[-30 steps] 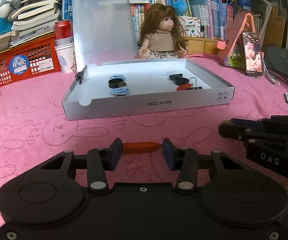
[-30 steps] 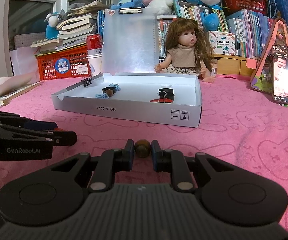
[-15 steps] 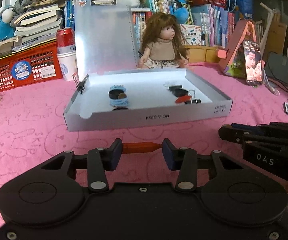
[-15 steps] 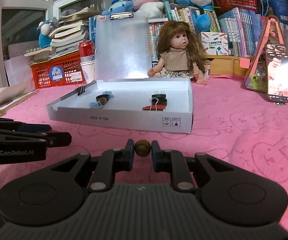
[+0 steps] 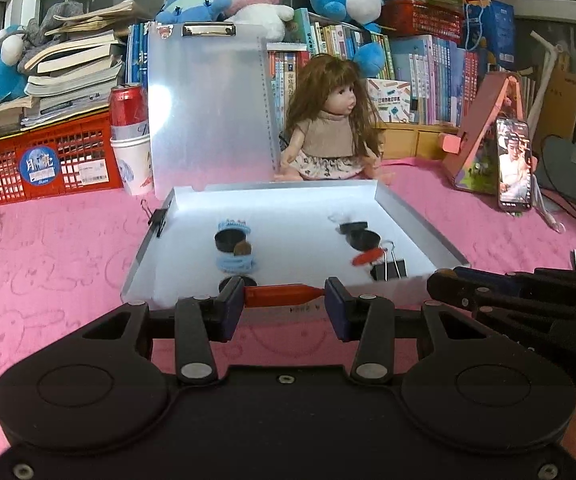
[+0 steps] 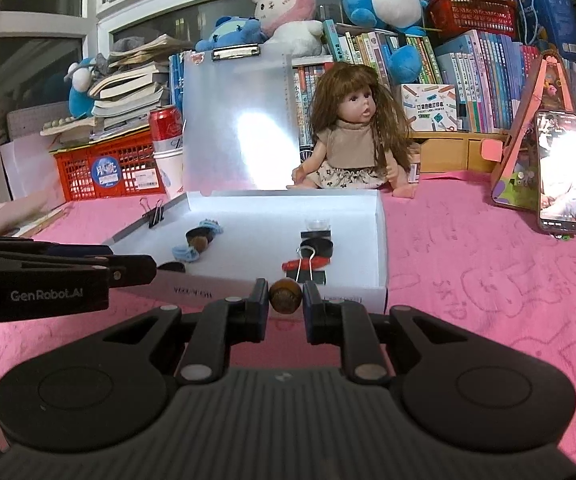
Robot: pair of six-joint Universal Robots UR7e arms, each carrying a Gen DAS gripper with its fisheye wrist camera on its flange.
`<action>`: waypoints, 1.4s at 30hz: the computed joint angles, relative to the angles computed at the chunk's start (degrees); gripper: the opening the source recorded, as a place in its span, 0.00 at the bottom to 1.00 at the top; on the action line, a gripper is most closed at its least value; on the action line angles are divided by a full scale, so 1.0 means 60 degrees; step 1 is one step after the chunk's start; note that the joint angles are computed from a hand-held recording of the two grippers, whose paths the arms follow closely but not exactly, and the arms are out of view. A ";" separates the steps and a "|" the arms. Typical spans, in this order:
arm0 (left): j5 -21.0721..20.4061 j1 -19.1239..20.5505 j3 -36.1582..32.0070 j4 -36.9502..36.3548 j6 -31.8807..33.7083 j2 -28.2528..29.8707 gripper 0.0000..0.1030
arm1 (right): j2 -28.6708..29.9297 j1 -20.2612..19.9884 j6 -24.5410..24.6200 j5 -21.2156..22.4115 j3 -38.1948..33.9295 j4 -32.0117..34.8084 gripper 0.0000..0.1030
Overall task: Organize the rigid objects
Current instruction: 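Carry the orange crayon and brown nut over the white box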
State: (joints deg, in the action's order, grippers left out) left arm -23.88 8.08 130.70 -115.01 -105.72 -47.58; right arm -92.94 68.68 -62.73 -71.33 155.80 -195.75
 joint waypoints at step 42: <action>0.0835 0.3230 -0.0506 -0.5020 0.5066 -0.0465 0.41 | 0.2680 0.2577 0.3482 -0.2722 -0.3793 0.1998 0.21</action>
